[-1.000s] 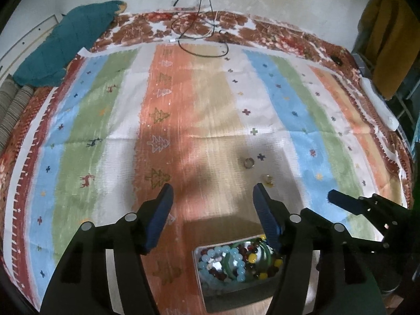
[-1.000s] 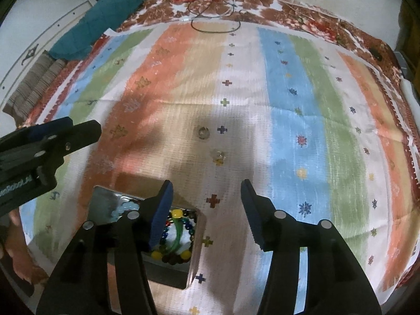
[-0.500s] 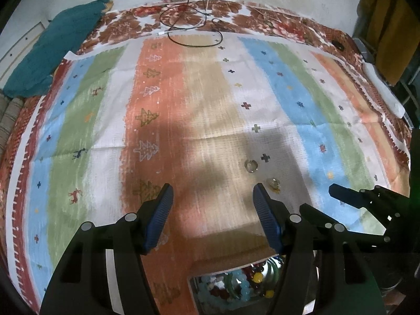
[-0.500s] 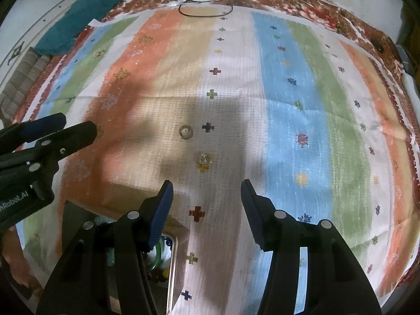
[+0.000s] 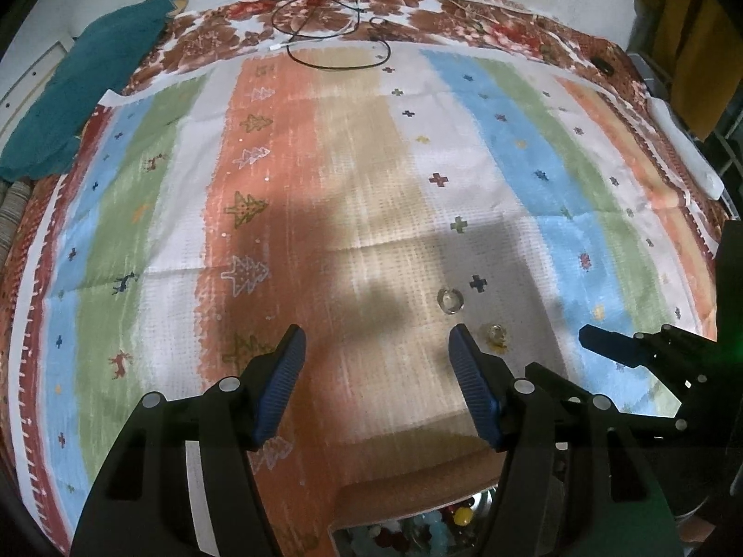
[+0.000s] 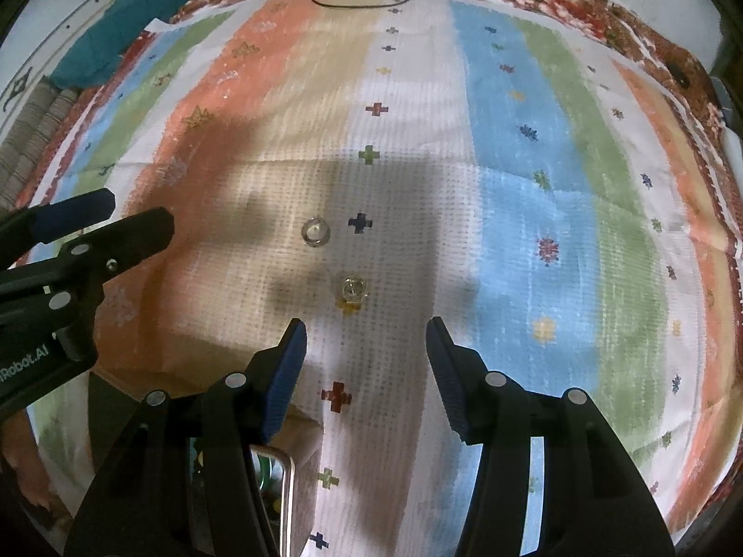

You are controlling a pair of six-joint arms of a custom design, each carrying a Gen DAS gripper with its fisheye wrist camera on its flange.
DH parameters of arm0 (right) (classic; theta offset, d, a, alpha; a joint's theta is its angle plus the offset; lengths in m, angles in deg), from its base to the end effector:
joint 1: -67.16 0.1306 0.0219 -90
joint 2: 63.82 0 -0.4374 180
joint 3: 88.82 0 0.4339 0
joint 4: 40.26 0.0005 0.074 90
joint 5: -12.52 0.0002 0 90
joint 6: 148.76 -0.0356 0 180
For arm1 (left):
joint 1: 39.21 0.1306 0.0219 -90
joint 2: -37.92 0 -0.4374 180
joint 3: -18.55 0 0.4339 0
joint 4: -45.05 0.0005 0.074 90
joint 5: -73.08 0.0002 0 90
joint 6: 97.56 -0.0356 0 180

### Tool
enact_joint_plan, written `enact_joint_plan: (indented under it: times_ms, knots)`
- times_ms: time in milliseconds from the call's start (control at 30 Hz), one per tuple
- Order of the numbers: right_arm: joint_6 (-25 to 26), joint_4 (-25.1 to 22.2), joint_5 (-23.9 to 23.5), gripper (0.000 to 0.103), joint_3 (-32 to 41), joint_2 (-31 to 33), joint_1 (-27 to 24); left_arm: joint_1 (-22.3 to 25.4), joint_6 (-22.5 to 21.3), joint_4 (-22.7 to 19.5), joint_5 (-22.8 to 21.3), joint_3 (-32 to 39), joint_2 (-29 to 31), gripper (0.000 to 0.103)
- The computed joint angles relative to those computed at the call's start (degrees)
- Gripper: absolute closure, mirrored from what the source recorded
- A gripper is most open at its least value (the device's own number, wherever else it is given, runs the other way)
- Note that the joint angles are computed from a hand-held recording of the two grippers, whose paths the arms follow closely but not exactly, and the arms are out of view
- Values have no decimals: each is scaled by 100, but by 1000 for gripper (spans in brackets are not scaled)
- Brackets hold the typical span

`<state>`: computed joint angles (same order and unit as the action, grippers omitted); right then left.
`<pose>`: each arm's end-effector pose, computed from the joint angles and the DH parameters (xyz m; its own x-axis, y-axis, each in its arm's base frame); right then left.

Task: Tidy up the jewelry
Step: 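Move both tools forward toward the two small metal rings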

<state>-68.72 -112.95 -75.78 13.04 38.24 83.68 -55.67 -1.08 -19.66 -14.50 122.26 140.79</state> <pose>0.5558 0.1632 0.4520 -0.9502 -0.1015 -0.2947 -0.1132 0.9933 0.0230 0.5760 -0.1723 0.4649 -0.8895 0.1452 -0.4333 0.2018 0.9755 -0.0874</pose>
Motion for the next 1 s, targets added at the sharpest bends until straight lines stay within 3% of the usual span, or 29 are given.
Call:
enact_joint_plan:
  times_ms: [467, 867, 1000]
  knots:
    - [64, -86, -164, 50, 236, 449, -47, 47, -145, -241, 153, 308, 417, 39]
    - [166, -19, -319, 63, 347, 708, -92, 84, -259, -432, 247, 546, 775, 39]
    - [137, -76, -206, 75, 398, 774, -93, 89, -321, -423, 323, 611, 826, 39]
